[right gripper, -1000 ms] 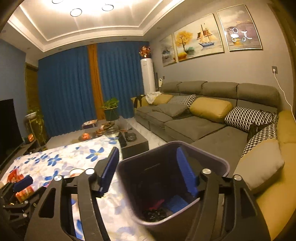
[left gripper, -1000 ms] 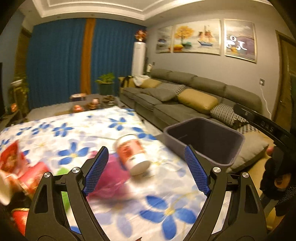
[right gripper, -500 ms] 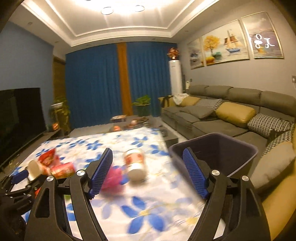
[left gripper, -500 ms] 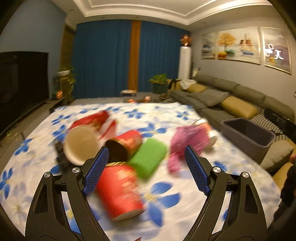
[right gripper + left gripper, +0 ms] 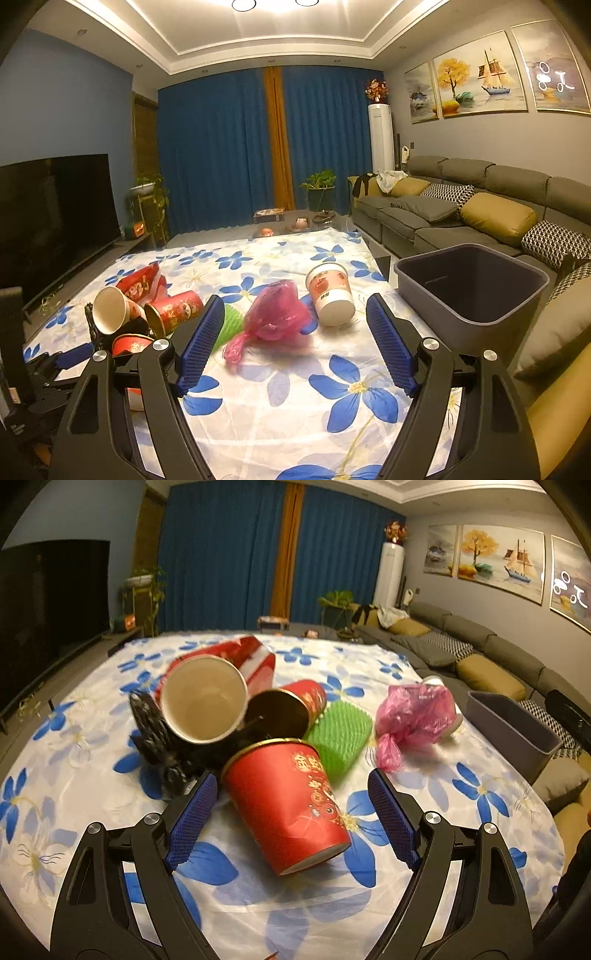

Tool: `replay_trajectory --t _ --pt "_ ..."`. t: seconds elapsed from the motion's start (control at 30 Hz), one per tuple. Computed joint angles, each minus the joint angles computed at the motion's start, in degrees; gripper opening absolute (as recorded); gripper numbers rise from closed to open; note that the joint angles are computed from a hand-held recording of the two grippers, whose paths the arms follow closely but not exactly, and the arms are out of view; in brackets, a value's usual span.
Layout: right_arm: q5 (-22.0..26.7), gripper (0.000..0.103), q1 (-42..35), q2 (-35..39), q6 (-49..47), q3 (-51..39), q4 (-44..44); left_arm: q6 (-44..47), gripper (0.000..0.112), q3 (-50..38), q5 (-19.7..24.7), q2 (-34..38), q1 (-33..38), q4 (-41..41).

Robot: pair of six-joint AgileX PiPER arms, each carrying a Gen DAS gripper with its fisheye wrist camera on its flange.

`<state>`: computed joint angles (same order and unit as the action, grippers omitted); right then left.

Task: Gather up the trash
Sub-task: 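Lower the left tool onto the red paper cup and close on it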

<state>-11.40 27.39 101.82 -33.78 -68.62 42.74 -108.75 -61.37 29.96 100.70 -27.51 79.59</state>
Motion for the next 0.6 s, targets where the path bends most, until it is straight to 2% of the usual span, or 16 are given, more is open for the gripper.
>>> replay_trajectory --t 0.13,0.3,0.4,0.6 --pt "0.7 0.077 -0.2 0.7 -1.5 -0.6 1.4 6.5 0.074 -2.6 -1.9 2.3 1.2 -6.3" --pt "2.0 0.077 -0.5 2.2 -6.4 -2.6 6.2 9.8 0.064 -2.8 -5.7 3.0 3.4 -10.2" --pt "2.7 0.077 -0.7 3.2 -8.1 -3.6 8.1 9.7 0.063 -2.2 -7.7 2.7 4.3 -10.1" --pt "3.6 0.077 -0.9 4.6 -10.3 -4.6 10.4 6.0 0.052 -0.6 -9.2 1.7 4.5 -5.8"
